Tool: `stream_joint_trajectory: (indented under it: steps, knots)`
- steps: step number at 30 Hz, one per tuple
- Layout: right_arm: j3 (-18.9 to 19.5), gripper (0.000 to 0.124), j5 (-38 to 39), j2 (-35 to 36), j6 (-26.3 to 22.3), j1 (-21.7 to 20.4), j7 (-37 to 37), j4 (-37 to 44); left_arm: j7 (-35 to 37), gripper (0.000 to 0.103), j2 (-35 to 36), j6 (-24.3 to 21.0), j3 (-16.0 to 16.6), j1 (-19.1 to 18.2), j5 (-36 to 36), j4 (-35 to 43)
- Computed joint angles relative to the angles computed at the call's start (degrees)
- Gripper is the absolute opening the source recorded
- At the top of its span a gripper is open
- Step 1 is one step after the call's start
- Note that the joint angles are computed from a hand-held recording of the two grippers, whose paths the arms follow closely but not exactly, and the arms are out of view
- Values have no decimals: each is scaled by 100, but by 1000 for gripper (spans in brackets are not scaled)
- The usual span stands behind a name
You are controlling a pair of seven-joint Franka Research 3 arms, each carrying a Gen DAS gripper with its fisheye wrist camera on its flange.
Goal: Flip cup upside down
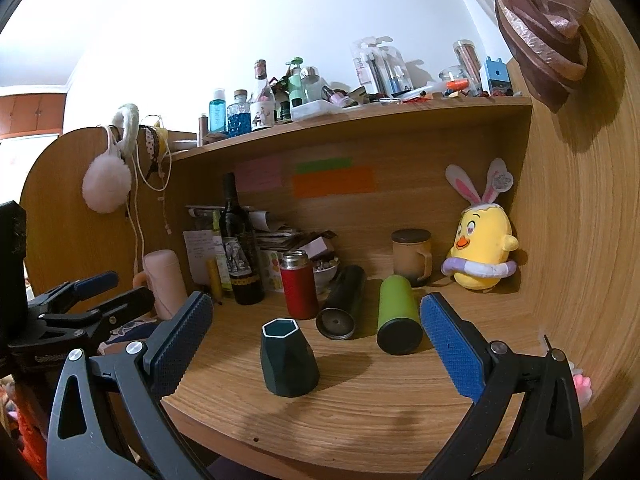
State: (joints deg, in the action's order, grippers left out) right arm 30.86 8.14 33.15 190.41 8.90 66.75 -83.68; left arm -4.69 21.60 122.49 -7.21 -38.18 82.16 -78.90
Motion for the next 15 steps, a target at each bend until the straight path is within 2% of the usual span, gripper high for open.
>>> stream_joint_trajectory:
  steps: [15]
  knots:
    - [86,103,-126,-30,100,-73,66,-110,86,103,67,-14,32,-67,19,107]
